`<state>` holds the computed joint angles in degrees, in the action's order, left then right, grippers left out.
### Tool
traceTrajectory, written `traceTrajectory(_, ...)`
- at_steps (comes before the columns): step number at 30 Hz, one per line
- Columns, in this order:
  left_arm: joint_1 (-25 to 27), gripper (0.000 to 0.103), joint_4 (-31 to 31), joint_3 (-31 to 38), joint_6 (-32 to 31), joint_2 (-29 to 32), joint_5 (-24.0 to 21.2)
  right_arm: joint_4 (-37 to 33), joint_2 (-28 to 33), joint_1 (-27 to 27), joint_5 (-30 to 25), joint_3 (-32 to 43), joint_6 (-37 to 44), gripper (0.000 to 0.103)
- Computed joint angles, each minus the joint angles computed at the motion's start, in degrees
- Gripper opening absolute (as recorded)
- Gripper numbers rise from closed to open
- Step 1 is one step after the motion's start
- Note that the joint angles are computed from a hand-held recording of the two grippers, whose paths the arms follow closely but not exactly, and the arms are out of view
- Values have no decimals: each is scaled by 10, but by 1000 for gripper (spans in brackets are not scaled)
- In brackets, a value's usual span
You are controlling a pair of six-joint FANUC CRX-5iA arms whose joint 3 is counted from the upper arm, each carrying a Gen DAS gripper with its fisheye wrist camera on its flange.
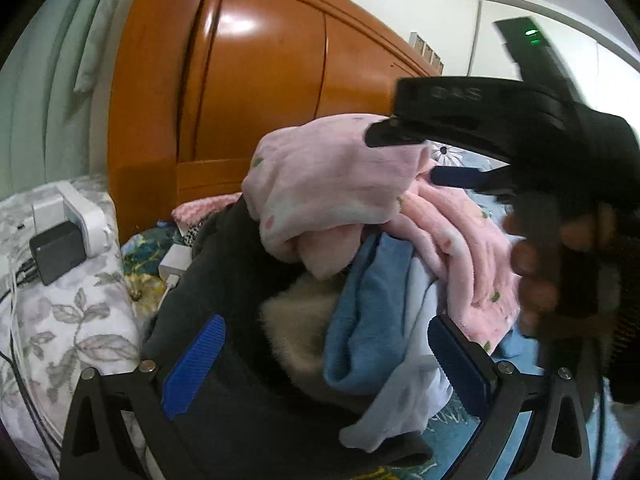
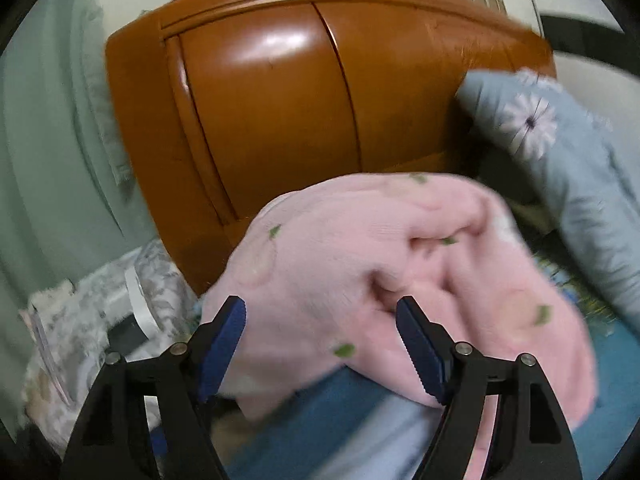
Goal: Fold clothes
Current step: 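Grasp the pink fleece garment with the right gripper and lift it, then carry the pink garment with the right gripper and lay it on the sheet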
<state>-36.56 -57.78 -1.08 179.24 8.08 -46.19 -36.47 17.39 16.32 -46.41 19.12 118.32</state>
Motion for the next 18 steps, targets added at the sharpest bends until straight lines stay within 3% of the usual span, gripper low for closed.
traceTrajectory(6, 12, 103, 4, -12, 18, -8, 10, -24, 43, 4, -18, 51, -68, 78)
traceTrajectory(7, 16, 103, 4, -20, 25, -13, 19, -22, 47, 6, -17, 55, -84, 64)
traceTrajectory(8, 19, 103, 4, -26, 31, -18, 27, -9, 47, 10, -14, 54, -106, 27)
traceTrajectory(9, 18, 103, 2, -29, 35, -22, 28, -4, 50, 9, -26, 59, -122, 18)
traceTrajectory(13, 16, 103, -7, -41, 50, -37, 34, -14, 18, -8, -29, 39, -109, 14)
traceTrajectory(18, 24, 103, -19, -69, 75, -68, 107, -40, -80, -74, -20, -34, -65, 14)
